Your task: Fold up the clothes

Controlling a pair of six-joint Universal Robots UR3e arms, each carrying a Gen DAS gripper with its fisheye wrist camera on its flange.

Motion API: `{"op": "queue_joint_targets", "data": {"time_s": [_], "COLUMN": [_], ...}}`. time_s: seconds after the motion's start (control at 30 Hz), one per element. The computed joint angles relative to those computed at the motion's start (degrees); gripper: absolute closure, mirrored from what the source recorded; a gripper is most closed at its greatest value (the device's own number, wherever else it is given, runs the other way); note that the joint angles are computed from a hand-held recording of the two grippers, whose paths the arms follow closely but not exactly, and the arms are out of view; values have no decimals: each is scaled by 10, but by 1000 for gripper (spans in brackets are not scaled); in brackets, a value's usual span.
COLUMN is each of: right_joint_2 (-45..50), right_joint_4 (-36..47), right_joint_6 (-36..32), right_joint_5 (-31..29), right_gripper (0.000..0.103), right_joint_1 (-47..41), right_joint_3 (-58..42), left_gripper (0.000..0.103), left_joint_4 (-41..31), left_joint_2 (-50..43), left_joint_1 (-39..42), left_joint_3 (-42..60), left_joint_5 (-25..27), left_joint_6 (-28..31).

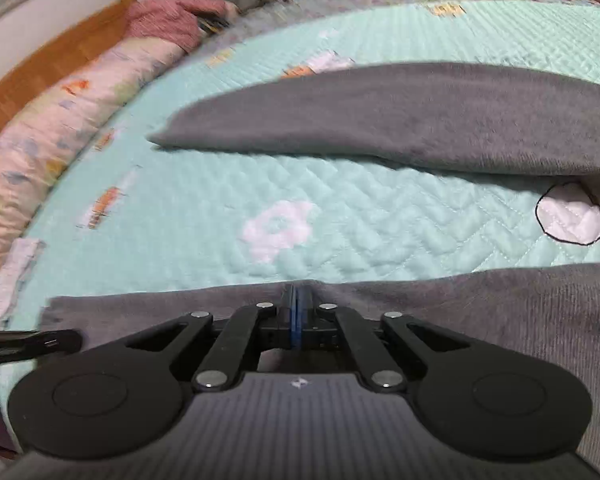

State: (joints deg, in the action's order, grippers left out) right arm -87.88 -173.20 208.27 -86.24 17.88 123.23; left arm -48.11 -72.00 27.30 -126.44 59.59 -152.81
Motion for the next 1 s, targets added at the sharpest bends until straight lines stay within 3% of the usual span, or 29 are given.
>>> {"op": "queue_joint_targets", "data": {"time_s": [0.13, 0.23, 0.37, 0.43, 0.5, 0.57, 0.63, 0.73, 0.87, 0.97, 1.0], "right_joint_2": [-98, -182, -282, -292, -282, -231, -174, -108, -128, -255, -301], "right_joint_4": [-9, 34, 124, 137, 135, 116, 95, 51, -7, 47, 83], "right_joint_6": [25, 36, 24, 14, 9, 8, 8, 1, 14, -4, -8], "right_joint_5": [-2, -34, -67, -58, -53, -46, -41, -26, -13, -58, -80], "right_gripper": [98, 98, 97, 97, 97, 98, 101, 102, 98, 97, 97], "right_joint_1": [36, 68, 88, 83, 81, 73, 65, 41, 10, -2, -8], "right_joint_3": [82, 126, 159, 167, 170, 153, 126, 87, 112, 165, 180], "left_gripper": [100, 100, 95, 87, 83, 85, 100, 100, 99, 94, 91], "left_joint_4": [104, 90, -139, -295, -357, -280, -193, 16, -4, -156, -162], "left_joint_2": [-107, -121, -10, 52, 80, 80, 67, 3, 27, 100, 110], "left_joint_1": [0, -5, 80, 114, 119, 97, 96, 24, 11, 65, 63], "left_joint_3": [33, 78, 90, 97, 82, 28, -9, -8, 16, 29, 22], "left_joint_5": [-19, 4, -93, -106, -90, -51, -66, 8, 22, -56, -50], "left_joint_6": [-27, -49, 88, 208, 270, 247, 225, 97, 60, 138, 154]}}
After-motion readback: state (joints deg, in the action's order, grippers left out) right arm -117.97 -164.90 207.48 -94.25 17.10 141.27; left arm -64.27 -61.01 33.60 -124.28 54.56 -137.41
